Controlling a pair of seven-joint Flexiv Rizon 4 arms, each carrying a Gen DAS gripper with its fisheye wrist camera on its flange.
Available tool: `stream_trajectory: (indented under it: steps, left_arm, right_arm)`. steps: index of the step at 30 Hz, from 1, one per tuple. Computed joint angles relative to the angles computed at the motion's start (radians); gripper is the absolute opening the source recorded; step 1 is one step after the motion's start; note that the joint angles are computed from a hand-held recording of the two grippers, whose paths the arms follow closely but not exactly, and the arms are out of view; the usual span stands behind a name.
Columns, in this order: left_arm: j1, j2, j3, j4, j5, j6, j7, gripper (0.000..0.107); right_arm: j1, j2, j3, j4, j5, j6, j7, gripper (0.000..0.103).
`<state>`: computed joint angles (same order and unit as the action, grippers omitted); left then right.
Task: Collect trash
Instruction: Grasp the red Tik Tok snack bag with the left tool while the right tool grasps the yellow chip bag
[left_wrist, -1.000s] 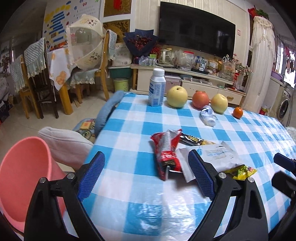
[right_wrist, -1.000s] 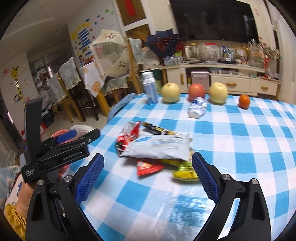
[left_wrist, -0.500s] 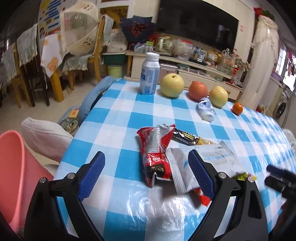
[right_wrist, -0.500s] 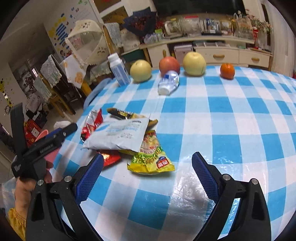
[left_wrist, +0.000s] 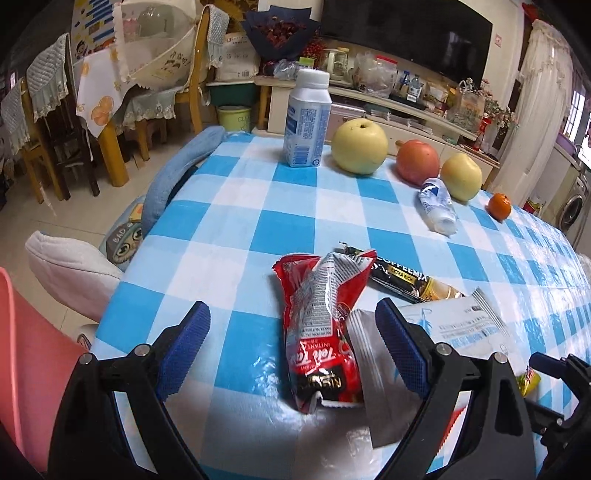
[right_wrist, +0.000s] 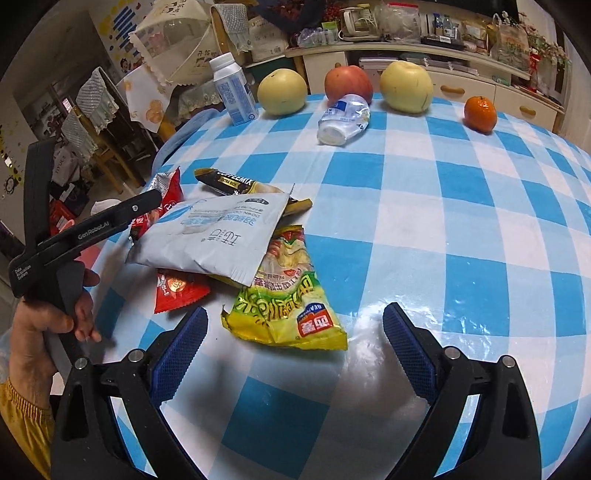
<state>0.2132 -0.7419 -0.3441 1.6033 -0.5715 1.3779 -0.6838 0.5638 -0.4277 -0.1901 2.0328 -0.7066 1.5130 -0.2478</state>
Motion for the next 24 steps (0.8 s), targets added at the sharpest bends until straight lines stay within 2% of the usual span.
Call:
stream_trajectory:
  steps: [2, 5, 7, 10, 20, 24]
  left_arm:
    - [-0.018, -0.009, 0.028, -0.023, 0.009, -0.031, -0.023, 0.089]
    - [-0.048, -0.018, 0.073, -0.045, 0.034, -0.054, -0.052, 0.079]
    - [-0.060, -0.024, 0.094, -0.061, 0.044, -0.076, -0.077, 0.074]
    - [-0.063, -0.033, 0.101, -0.078, 0.046, -0.103, -0.099, 0.069]
    - [-0.069, -0.043, 0.105, -0.100, 0.054, -0.153, -0.113, 0.053]
    - [-0.055, -0.040, 0.081, -0.091, 0.034, -0.161, -0.090, 0.043]
  right_arm:
    - [-0.016, -0.011, 0.027, -0.018, 0.013, -0.017, -0.029, 0.095]
    - [-0.021, -0.024, 0.039, -0.039, 0.018, -0.039, -0.049, 0.094]
    - [-0.035, -0.035, 0.056, -0.053, 0.032, -0.044, -0.067, 0.083]
    - [-0.055, -0.051, 0.083, -0.071, 0.066, -0.061, -0.094, 0.082]
    - [-0.009, -0.066, 0.022, -0.084, 0.039, -0.061, -0.084, 0.082]
    - [0.008, -0.065, 0.001, -0.087, -0.004, -0.089, -0.075, 0.074]
